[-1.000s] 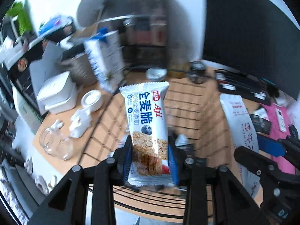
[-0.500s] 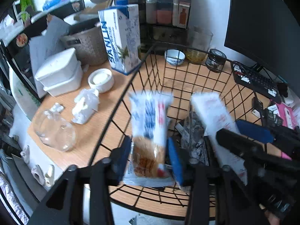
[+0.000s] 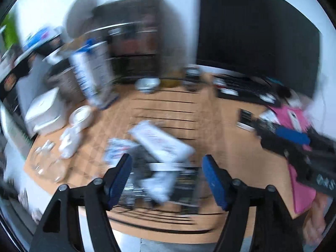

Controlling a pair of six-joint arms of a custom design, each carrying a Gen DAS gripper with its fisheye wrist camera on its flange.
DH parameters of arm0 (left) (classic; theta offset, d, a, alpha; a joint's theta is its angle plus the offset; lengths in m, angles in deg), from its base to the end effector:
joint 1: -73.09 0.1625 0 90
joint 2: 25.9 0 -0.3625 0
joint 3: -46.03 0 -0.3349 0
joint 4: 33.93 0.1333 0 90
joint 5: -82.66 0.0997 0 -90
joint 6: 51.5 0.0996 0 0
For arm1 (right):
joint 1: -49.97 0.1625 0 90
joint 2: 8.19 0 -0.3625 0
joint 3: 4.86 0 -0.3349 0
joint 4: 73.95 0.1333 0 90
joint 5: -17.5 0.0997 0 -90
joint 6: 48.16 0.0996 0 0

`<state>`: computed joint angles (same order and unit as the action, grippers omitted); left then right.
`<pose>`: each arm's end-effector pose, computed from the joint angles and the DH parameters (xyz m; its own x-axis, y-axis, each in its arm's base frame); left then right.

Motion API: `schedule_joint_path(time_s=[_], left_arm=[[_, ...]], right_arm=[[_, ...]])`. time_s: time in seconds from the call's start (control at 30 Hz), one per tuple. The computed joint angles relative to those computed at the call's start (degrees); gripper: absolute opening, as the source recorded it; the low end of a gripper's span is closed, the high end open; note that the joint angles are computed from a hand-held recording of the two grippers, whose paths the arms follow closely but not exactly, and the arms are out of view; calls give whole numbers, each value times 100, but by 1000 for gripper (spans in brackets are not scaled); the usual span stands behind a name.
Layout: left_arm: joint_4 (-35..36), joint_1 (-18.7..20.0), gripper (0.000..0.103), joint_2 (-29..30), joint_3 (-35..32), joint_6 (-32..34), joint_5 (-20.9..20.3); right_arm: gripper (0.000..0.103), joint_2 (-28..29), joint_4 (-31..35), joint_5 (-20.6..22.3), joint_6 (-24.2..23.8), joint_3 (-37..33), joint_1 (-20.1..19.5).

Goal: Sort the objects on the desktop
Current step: 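Move both grippers back toward the black Face packs on the desk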

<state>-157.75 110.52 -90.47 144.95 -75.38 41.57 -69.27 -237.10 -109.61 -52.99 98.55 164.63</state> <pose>-0.2952 -0.4883 0.2345 -0.6817 0.2351 -0.6929 0.5666 0.7687 -0.2966 0.2957 -0.4686 0.2371 -0.8205 -0.1173 0.5594 -0.4289 0.7733 -0.4669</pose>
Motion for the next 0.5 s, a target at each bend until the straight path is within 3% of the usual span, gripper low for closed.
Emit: schedule_joint_path(time_s=[0.1,0.33,0.5], left_arm=[[-127,-169,75,464,-226,161,-165],[-227,-145,77,1913,-1306,455,-447],[65,139,77,2933,-2403,460,-547]], right_arm=[[56,-482,46,-460,13,307,-241],[60,-1220,54,-608,23,615,-1351],[60,-1267,330,-188,-29,349,-2084]])
